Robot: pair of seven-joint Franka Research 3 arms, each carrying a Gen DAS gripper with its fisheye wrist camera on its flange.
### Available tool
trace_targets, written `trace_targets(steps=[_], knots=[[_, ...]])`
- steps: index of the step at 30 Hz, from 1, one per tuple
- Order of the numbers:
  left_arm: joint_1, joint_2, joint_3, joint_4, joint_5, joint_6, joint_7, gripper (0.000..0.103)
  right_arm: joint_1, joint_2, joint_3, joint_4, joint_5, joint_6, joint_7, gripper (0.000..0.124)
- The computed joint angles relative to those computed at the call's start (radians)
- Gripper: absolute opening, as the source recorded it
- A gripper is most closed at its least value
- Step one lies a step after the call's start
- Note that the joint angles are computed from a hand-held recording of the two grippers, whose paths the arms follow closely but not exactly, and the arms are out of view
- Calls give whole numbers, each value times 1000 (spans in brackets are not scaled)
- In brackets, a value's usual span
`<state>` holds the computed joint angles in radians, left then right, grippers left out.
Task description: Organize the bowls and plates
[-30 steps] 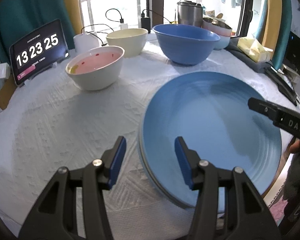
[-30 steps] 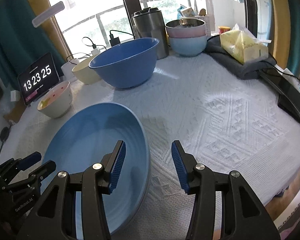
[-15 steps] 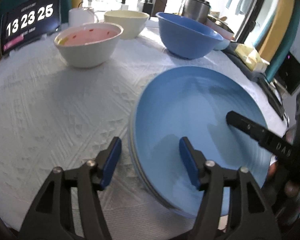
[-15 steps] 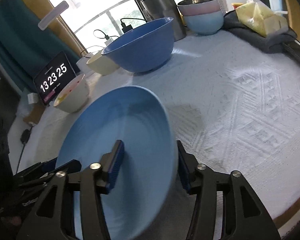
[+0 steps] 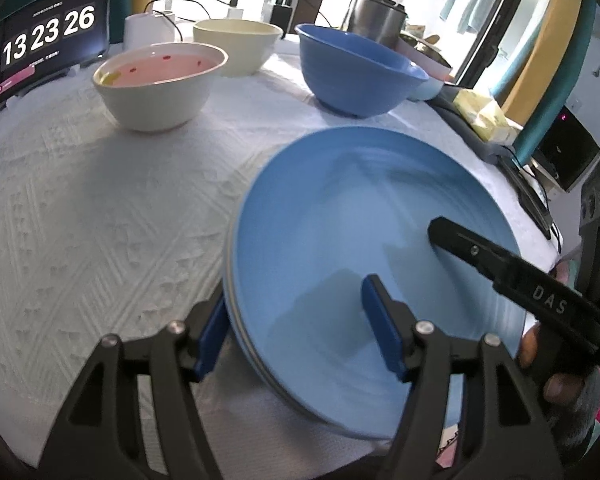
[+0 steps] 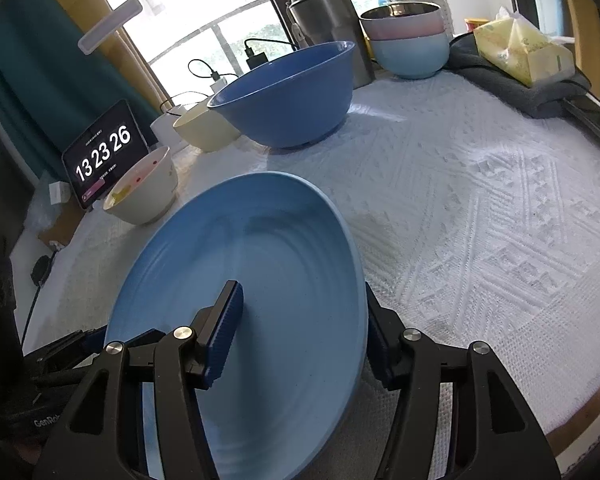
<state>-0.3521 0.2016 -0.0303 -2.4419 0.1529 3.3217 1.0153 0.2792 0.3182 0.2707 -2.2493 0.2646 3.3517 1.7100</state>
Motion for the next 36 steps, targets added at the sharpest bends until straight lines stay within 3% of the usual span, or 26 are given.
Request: trace_targets(steps=[7,14,20,27,36], knots=[[-108,-22,98,-30,-98,39,74,65,26,-7,-19,14,8,-10,-10,60],[-158,-49,135,-63,-260,60,199,65,56,-4,-28,41,21,-32,-23,60],[-69,-74,63,-95,-316,80,242,65,148,10,-93,87,44,-64,-44,60],[85,-96,-39,-137,-254,113,195,65,266,34,-187,150,51,-108,-51,60],[209,-117,-80,-187,-139,147,98,65,352,83,-250,238,13,-165,-25,60]])
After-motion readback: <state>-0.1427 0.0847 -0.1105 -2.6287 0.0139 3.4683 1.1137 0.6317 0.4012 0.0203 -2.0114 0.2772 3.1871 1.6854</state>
